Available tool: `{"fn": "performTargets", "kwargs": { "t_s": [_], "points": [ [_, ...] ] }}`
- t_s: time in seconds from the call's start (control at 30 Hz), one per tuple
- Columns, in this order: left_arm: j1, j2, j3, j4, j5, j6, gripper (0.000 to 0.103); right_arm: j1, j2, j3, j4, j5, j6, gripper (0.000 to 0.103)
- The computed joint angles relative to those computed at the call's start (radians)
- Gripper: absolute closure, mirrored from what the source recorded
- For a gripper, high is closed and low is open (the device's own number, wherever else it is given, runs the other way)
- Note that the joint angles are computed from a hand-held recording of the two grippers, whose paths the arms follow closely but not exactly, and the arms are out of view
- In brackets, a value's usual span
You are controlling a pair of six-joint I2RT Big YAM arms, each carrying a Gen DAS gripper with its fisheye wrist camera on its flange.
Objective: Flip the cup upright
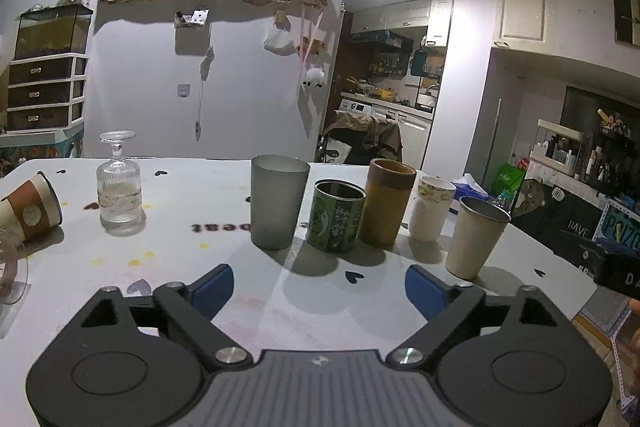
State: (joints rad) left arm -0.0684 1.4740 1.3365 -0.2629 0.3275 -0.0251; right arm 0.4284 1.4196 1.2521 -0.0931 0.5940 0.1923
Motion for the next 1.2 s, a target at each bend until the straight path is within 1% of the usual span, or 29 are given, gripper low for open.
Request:
{"fn": "performTargets", "kwargs": {
  "t_s": [0.1, 0.2, 0.33, 0.6, 1.2],
  "points": [
    [-0.007, -0.015, -0.02, 0.013, -0.011, -0.004, 0.003, 0.016, -0.015, -0.019, -0.007, 0.032, 0.005, 0.012],
    [-0.012, -0.028, -0.036, 0.021, -0.025, -0.006, 0.0, 0.028, -0.033, -0.04, -0.014, 0.056, 0.003, 0.007],
    [-0.019, -0.038, -0.045, 0.008, -0.039, 0.004, 0.0, 0.036, -0.049, -0.055, -0.029, 0.078, 0.01, 0.001],
    [-0.023, -0.054, -0.06, -0.007, -0.052, 0.027, 0.0, 0.038, -0.047, -0.057, -0.056, 0.069, 0.026, 0.0],
    [-0.021, -0.073, -0.07, 0.0, -0.075, 0.035, 0.0, 0.048, -0.048, -0.054, -0.053, 0.067, 0.021, 0.0]
  ]
}}
